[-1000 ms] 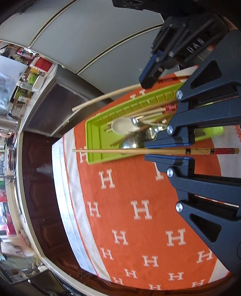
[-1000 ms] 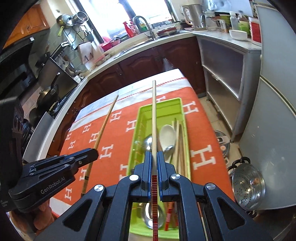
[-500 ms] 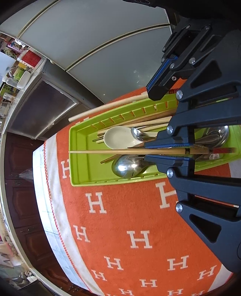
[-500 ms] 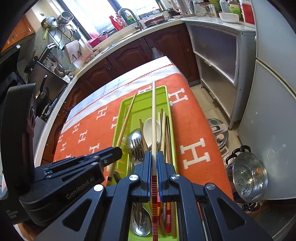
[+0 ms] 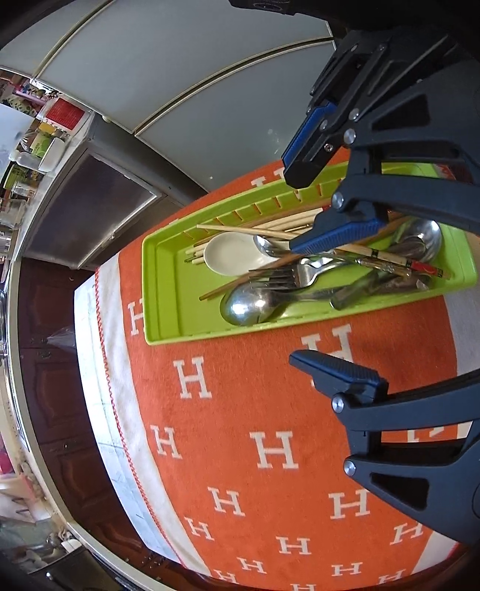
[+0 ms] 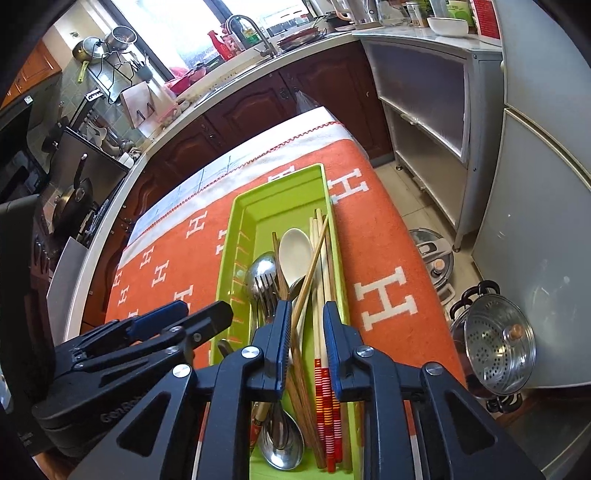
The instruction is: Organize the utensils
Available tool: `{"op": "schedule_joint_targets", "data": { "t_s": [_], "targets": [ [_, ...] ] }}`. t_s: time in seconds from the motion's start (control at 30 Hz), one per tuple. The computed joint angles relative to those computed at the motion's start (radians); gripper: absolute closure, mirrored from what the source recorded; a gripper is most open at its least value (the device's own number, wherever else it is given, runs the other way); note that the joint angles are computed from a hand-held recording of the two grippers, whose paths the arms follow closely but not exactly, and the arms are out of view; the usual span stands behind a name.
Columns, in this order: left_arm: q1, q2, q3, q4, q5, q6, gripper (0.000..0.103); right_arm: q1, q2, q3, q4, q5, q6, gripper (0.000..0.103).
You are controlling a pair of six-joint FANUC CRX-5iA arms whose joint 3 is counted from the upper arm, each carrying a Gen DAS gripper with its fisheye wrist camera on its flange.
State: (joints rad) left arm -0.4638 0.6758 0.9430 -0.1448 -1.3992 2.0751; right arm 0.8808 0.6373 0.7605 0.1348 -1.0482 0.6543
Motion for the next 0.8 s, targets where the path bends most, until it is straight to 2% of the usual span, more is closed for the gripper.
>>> {"op": "schedule_joint_targets", "data": {
  "t_s": [0.2, 0.4, 0.47, 0.6, 0.7, 0.8],
  "targets": [
    [-0.007, -0.047, -0.055, -0.025, 0.009, 0.008, 0.050, 0.018, -0.004, -0.001, 0.008, -0.009, -0.004, 0.085],
    [-0.003, -0.097, -0.125, -0.038, 0.024, 0.022, 0.044, 0.037, -0.007, 0.001, 0.021, -0.027, -0.005, 0.083],
    [-0.002, -0.115, -0.148, -0.043, 0.024, 0.018, 0.043, 0.045, -0.007, 0.004, 0.029, -0.035, -0.008, 0.081],
    [0.009, -0.163, -0.217, -0.024, 0.049, 0.002, 0.042, 0.067, -0.012, -0.006, 0.067, -0.040, -0.039, 0.065],
    [0.008, -0.195, -0.251, -0.045, 0.044, 0.005, 0.041, 0.079, -0.005, 0.013, 0.068, -0.063, -0.042, 0.063],
    [0.003, -0.243, -0.298, -0.088, 0.047, 0.016, 0.036, 0.089, 0.006, 0.043, 0.056, -0.083, -0.031, 0.063]
  ]
}}
